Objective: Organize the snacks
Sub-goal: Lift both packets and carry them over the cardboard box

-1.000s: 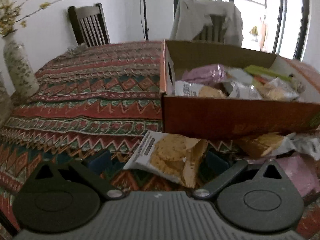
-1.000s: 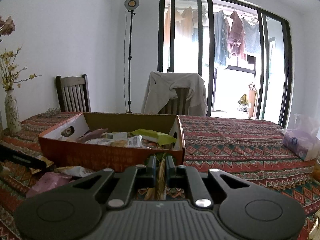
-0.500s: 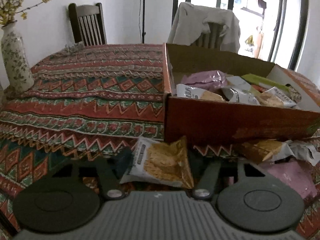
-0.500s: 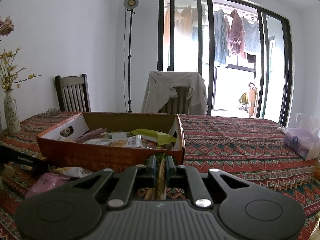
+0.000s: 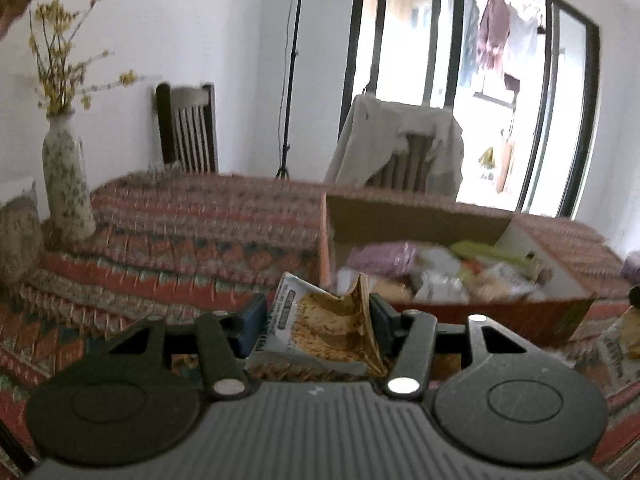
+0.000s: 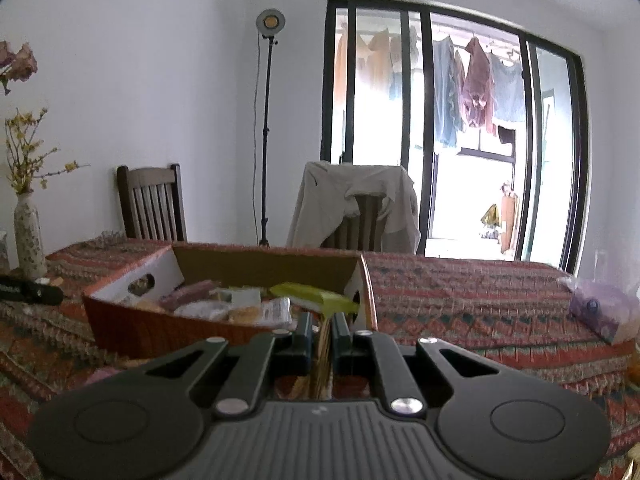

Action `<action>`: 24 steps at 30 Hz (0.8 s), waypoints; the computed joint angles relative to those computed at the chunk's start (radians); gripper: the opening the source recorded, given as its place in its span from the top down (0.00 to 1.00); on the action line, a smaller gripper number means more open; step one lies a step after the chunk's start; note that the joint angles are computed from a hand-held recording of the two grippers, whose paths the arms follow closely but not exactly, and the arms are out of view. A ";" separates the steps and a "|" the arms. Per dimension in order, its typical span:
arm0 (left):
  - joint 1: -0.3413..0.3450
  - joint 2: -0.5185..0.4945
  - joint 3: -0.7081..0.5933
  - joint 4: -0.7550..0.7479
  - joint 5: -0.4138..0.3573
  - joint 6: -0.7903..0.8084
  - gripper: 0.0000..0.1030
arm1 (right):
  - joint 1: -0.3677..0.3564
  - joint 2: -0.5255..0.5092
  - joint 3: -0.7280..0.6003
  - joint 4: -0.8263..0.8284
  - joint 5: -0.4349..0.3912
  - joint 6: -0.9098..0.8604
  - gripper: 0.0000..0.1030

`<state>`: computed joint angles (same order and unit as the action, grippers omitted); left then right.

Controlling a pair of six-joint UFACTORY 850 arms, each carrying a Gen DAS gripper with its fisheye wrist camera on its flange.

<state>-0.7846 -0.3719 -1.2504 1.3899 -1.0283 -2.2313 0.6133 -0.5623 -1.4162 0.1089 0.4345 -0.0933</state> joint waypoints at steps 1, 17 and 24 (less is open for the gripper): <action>0.000 -0.002 -0.009 0.013 -0.003 -0.001 0.46 | 0.001 0.000 -0.006 0.000 0.006 -0.002 0.91; 0.060 -0.131 -0.235 0.079 0.045 0.088 0.46 | 0.002 -0.151 -0.325 -0.142 -0.065 0.124 0.91; 0.104 -0.209 -0.329 0.069 0.081 0.104 0.46 | 0.006 -0.282 -0.522 -0.211 -0.134 0.230 0.91</action>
<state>-0.6802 -0.5813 -1.5791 1.4588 -0.9472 -2.1269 0.6197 -0.8442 -1.9381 -0.1019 0.3001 0.1366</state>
